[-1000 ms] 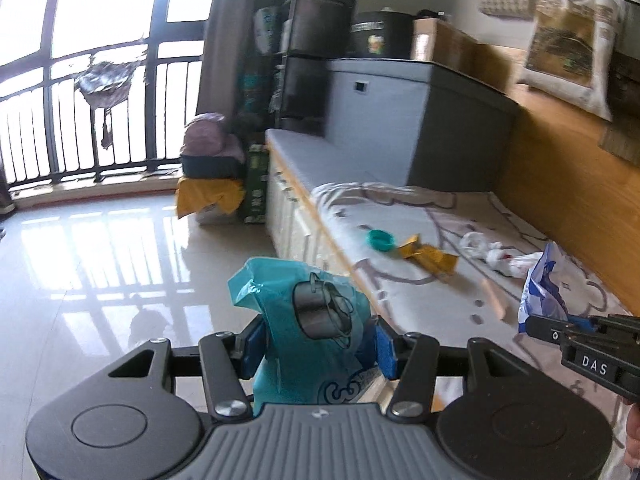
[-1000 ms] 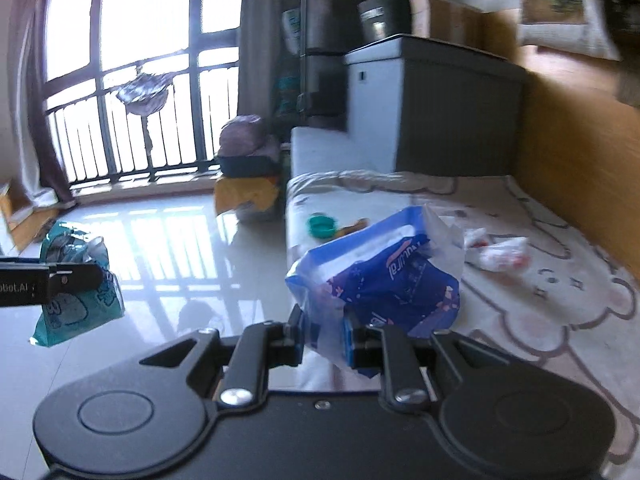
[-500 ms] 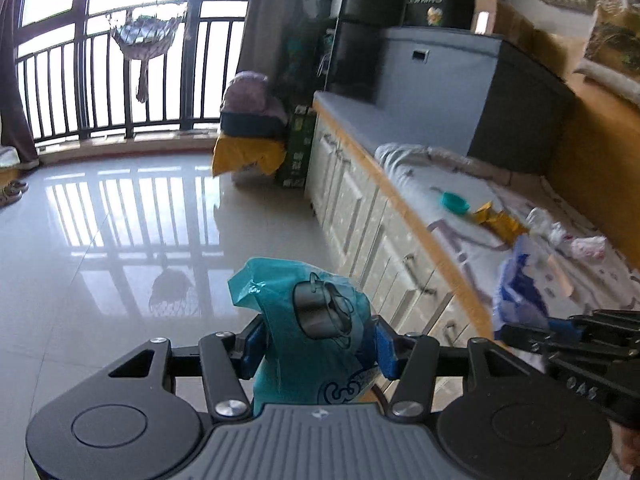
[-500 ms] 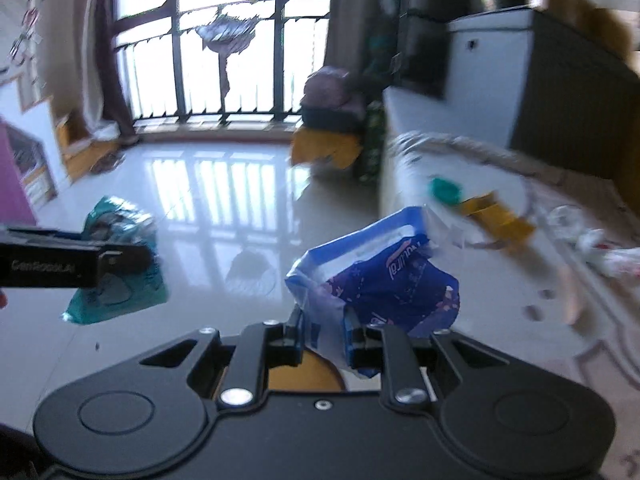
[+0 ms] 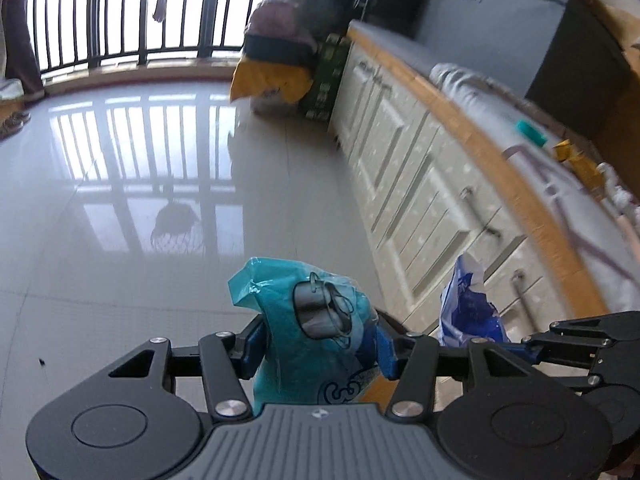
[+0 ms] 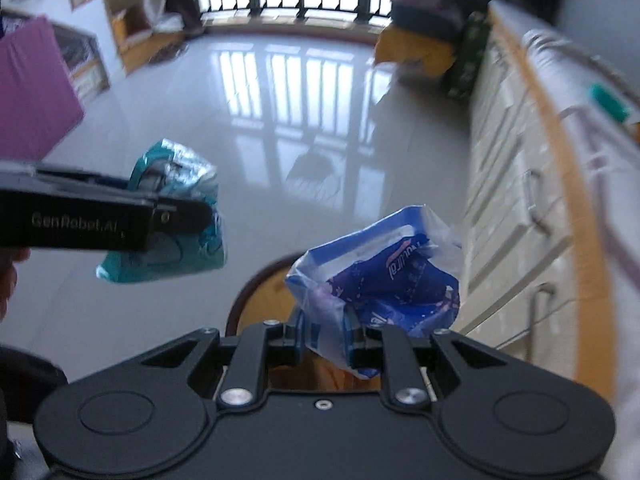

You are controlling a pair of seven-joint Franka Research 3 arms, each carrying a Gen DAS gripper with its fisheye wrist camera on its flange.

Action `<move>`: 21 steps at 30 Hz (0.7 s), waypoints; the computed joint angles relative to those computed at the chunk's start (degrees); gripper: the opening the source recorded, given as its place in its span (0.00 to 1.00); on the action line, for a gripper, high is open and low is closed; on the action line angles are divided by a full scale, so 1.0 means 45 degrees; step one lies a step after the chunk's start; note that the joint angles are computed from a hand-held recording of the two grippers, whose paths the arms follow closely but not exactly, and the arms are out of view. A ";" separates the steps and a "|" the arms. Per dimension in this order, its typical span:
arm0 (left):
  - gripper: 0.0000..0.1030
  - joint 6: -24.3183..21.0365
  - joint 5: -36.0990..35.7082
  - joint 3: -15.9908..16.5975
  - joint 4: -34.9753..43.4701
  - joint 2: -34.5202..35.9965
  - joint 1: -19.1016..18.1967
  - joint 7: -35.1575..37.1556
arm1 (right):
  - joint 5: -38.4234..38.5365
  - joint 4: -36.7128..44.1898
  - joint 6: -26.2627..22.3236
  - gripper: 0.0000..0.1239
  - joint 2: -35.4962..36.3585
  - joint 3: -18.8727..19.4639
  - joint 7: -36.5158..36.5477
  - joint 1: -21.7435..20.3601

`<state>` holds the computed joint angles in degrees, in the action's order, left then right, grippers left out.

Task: Collect trash
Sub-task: 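Carry the teal bag and blue wrapper bag with both tools over the wastebasket, then open the right tool to drop the blue bag while left tool drops the teal bag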

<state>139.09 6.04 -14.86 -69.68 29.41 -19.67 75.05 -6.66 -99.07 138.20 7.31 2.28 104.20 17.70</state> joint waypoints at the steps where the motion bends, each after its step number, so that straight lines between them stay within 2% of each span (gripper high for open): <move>1: 0.53 -0.0102 -0.0037 0.0004 0.0156 0.0195 -0.0006 -0.0023 | 0.0303 0.0153 -0.0188 0.16 0.0221 0.0027 -0.0311 -0.0069; 11: 0.53 -0.1239 -0.0495 -0.0074 0.1959 0.2295 -0.0232 -0.0094 | 0.2090 0.1061 -0.1768 0.16 0.1707 0.0043 -0.3020 -0.0394; 21: 0.54 -0.2340 -0.0696 0.0150 0.4215 0.4305 -0.0699 -0.0405 | 0.3261 0.2072 -0.2740 0.16 0.2823 0.0043 -0.4254 -0.0547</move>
